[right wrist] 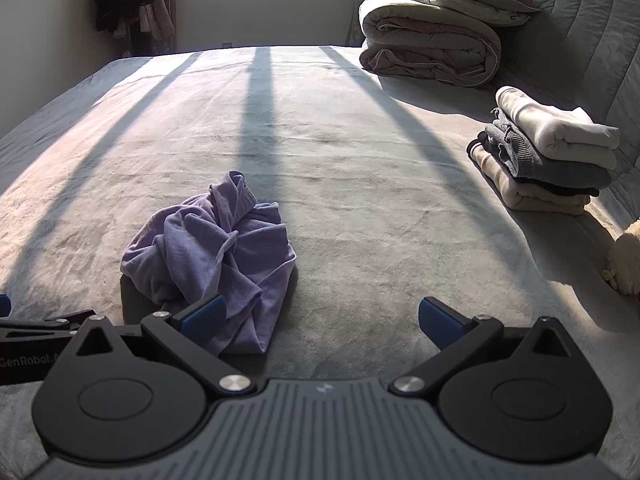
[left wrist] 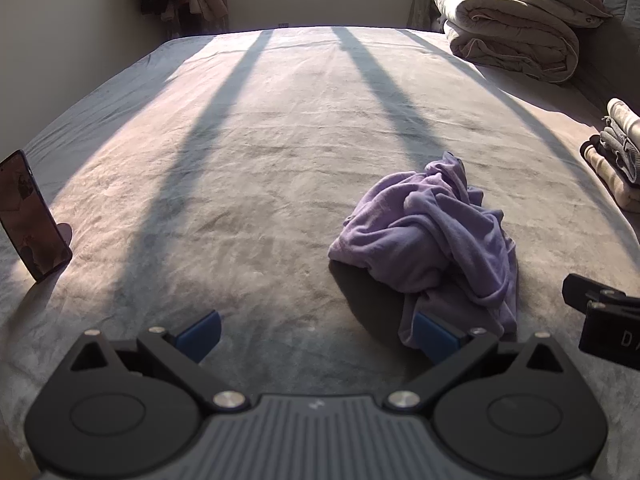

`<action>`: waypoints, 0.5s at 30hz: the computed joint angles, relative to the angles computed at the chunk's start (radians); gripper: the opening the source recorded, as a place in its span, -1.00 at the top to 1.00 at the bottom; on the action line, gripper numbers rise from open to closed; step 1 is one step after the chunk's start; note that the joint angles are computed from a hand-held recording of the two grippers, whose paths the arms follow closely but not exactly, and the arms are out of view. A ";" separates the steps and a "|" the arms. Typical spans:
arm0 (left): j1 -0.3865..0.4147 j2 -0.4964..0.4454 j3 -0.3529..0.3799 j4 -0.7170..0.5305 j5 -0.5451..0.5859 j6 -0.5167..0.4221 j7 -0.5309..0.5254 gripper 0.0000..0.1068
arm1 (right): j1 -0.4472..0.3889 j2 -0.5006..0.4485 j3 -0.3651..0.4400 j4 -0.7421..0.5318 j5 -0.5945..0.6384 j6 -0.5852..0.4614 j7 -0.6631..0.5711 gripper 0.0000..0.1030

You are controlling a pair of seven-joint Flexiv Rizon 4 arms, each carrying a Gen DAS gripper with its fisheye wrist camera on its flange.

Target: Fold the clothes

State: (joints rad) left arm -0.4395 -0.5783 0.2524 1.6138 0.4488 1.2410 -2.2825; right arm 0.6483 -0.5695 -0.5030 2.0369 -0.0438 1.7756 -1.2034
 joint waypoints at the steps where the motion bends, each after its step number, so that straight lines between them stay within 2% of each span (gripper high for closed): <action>1: 0.002 0.000 -0.002 0.001 -0.001 0.001 0.002 -0.92 | 0.003 -0.001 -0.003 0.000 0.001 0.002 0.000 -1.00; 15: 0.003 -0.003 -0.004 -0.005 -0.011 -0.010 0.011 -0.92 | 0.032 -0.008 -0.032 0.003 0.011 0.002 -0.013 -1.00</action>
State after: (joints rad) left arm -0.4361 -0.5813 0.2486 1.6092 0.4380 1.2308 -2.2714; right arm 0.6807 -0.5774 -0.5345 2.0396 -0.0330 1.7778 -1.2168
